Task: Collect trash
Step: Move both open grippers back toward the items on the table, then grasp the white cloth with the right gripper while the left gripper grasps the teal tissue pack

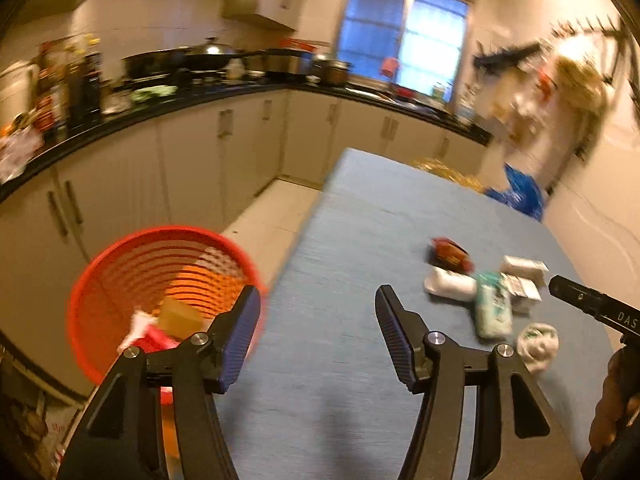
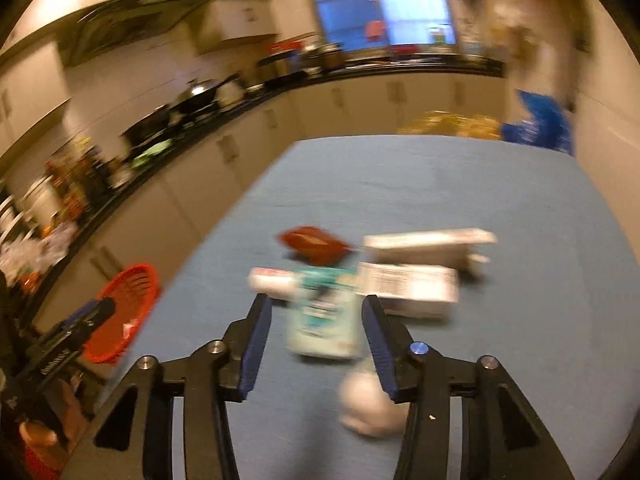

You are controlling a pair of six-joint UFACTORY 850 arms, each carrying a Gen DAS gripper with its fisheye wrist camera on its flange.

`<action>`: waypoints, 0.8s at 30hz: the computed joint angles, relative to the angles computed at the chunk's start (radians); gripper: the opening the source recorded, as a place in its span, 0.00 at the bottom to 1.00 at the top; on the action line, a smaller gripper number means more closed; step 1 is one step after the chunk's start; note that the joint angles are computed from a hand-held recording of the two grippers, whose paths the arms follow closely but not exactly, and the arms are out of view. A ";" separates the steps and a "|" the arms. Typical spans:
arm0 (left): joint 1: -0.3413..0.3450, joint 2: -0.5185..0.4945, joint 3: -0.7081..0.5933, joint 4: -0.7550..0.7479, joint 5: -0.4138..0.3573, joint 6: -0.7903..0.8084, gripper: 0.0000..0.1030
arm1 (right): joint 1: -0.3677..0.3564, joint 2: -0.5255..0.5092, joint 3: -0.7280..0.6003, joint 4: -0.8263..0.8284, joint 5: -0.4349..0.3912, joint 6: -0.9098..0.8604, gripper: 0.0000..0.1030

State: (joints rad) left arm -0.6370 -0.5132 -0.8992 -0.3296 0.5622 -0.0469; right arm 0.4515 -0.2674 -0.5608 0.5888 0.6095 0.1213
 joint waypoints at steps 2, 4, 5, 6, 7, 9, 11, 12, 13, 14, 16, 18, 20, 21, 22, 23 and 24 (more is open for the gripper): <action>-0.029 -0.022 -0.038 0.018 -0.035 0.005 0.60 | -0.024 0.009 0.036 -0.032 -0.003 0.043 0.59; -0.048 -0.041 -0.071 0.056 -0.073 -0.015 0.61 | -0.044 0.000 0.056 -0.084 -0.008 0.096 0.59; -0.059 -0.054 -0.093 0.078 -0.102 -0.026 0.61 | -0.051 -0.014 0.059 -0.108 -0.011 0.118 0.59; -0.068 -0.065 -0.113 0.103 -0.126 -0.041 0.61 | -0.053 -0.022 0.060 -0.117 -0.013 0.128 0.59; -0.078 -0.075 -0.132 0.125 -0.148 -0.056 0.62 | -0.058 -0.036 0.057 -0.146 -0.014 0.150 0.60; -0.090 -0.093 -0.167 0.185 -0.193 -0.104 0.66 | -0.073 -0.055 0.059 -0.236 0.001 0.212 0.63; -0.106 -0.109 -0.197 0.196 -0.223 -0.112 0.67 | -0.075 -0.074 0.049 -0.260 0.001 0.217 0.65; -0.113 -0.117 -0.213 0.177 -0.240 -0.089 0.67 | -0.073 -0.082 0.045 -0.257 0.000 0.203 0.66; -0.118 -0.126 -0.229 0.166 -0.255 -0.074 0.68 | -0.070 -0.090 0.039 -0.253 0.005 0.197 0.66; -0.122 -0.133 -0.240 0.164 -0.267 -0.069 0.68 | -0.071 -0.093 0.043 -0.262 0.021 0.207 0.61; -0.128 -0.154 -0.270 0.155 -0.299 -0.067 0.68 | -0.078 -0.096 0.054 -0.296 0.053 0.228 0.47; -0.127 -0.175 -0.301 0.223 -0.332 -0.137 0.68 | -0.099 -0.083 0.082 -0.353 0.102 0.286 0.29; -0.129 -0.198 -0.334 0.260 -0.358 -0.178 0.68 | -0.115 -0.077 0.102 -0.363 0.144 0.333 0.26; -0.132 -0.210 -0.351 0.266 -0.369 -0.185 0.68 | -0.116 -0.072 0.113 -0.323 0.164 0.320 0.26; -0.136 -0.223 -0.368 0.261 -0.381 -0.181 0.68 | -0.115 -0.070 0.115 -0.294 0.173 0.311 0.25; -0.136 -0.232 -0.383 0.267 -0.393 -0.186 0.68 | -0.118 -0.066 0.127 -0.275 0.194 0.319 0.25; -0.139 -0.248 -0.405 0.288 -0.411 -0.208 0.68 | -0.122 -0.062 0.136 -0.272 0.212 0.335 0.25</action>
